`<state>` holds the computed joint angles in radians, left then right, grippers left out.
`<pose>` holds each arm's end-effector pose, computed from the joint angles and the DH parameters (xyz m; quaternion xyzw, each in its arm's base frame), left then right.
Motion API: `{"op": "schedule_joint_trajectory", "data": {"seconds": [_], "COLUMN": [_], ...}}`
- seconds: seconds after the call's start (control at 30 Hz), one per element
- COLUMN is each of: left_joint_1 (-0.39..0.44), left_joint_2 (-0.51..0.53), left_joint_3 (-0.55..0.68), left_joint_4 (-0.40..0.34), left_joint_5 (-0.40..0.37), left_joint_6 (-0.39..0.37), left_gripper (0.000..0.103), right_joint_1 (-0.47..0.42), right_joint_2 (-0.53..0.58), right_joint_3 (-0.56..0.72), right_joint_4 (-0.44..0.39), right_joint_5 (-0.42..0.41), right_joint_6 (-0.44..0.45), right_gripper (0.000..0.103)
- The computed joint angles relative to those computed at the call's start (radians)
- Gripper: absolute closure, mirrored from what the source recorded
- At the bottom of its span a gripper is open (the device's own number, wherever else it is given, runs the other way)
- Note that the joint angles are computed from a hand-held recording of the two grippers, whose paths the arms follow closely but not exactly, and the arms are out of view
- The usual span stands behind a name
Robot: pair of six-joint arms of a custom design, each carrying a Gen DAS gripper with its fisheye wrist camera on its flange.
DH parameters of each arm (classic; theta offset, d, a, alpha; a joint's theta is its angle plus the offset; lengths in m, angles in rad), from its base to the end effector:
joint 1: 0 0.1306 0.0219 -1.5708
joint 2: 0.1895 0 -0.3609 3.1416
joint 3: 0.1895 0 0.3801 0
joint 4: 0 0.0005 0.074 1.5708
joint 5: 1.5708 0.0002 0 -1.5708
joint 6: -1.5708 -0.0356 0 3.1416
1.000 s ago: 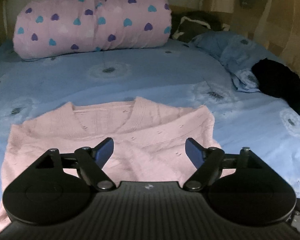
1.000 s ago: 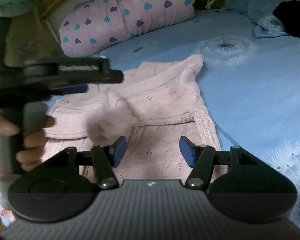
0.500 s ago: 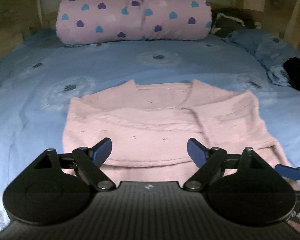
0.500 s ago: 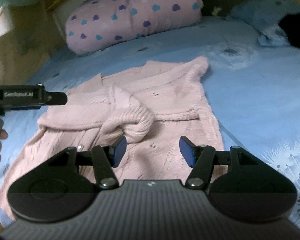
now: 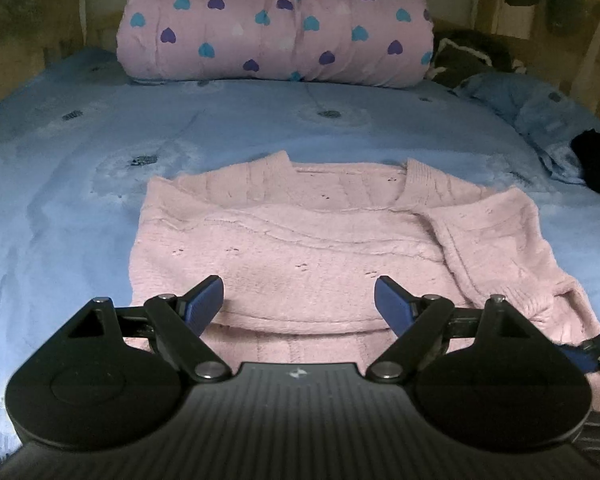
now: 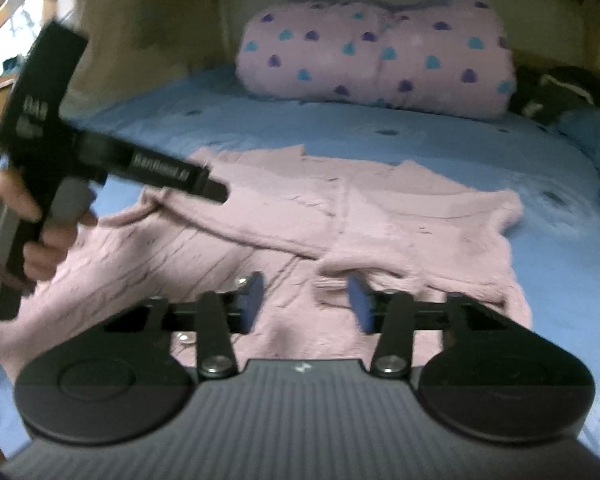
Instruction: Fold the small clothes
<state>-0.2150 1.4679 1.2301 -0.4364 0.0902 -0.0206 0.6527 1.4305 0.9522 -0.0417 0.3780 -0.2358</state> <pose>0.4954 -0.1120 0.3321 0.1252 0.8917 -0.0825 0.4270 0.3816 0.2746 0.2627 -0.0836 0.8508 0.0650 0.5147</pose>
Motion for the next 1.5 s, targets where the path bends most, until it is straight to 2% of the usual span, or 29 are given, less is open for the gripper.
{"op": "schedule_joint_trajectory", "data": {"seconds": [0.07,0.33,0.6,0.63,0.67,0.73,0.97,1.1,1.23,1.3,1.33,1.37,1.5], "left_joint_1": [0.000,0.013,0.011,0.012,0.013,0.015,0.015,0.010,0.005,0.005,0.006,0.007,0.002], "left_joint_2": [0.006,0.030,0.060,0.060,0.059,0.058,0.085,0.116,0.132,0.132,0.134,0.135,0.136], "left_joint_3": [0.006,0.032,0.058,0.057,0.055,0.053,0.076,0.104,0.109,0.109,0.111,0.112,0.117], "left_joint_4": [0.000,0.003,0.001,0.003,0.007,0.014,-0.006,-0.050,-0.056,-0.055,-0.056,-0.058,-0.065], "left_joint_5": [-0.006,-0.019,-0.038,-0.037,-0.038,-0.041,-0.073,-0.101,-0.122,-0.125,-0.125,-0.125,-0.133], "left_joint_6": [0.009,0.073,0.094,0.094,0.095,0.099,0.108,0.088,0.076,0.072,0.072,0.075,0.082], "left_gripper": [0.017,0.017,0.017,0.017,0.017,0.017,0.017,0.017,0.017,0.017,0.017,0.017,0.017], "right_joint_1": [0.004,0.023,0.010,0.007,0.000,-0.022,-0.162,-0.245,-0.278,-0.283,-0.288,-0.294,-0.317], "right_joint_2": [0.022,0.094,0.131,0.131,0.125,0.106,0.022,0.041,0.113,0.112,0.102,0.087,0.007], "right_joint_3": [0.013,0.089,0.139,0.143,0.142,0.143,0.136,0.157,0.190,0.164,0.153,0.137,0.054], "right_joint_4": [0.004,-0.071,-0.130,-0.132,-0.122,-0.116,-0.049,-0.101,-0.193,-0.161,-0.152,-0.145,-0.065], "right_joint_5": [-0.004,0.152,0.149,0.148,0.146,0.143,0.061,-0.032,-0.025,0.000,0.002,-0.002,-0.051], "right_joint_6": [0.031,0.130,0.164,0.167,0.172,0.174,0.050,-0.070,-0.169,-0.194,-0.221,-0.260,-0.323], "right_gripper": [0.074,0.074,0.074,0.079,0.091,0.093,0.095,0.094,0.089,0.074,0.059,0.049,0.048]}}
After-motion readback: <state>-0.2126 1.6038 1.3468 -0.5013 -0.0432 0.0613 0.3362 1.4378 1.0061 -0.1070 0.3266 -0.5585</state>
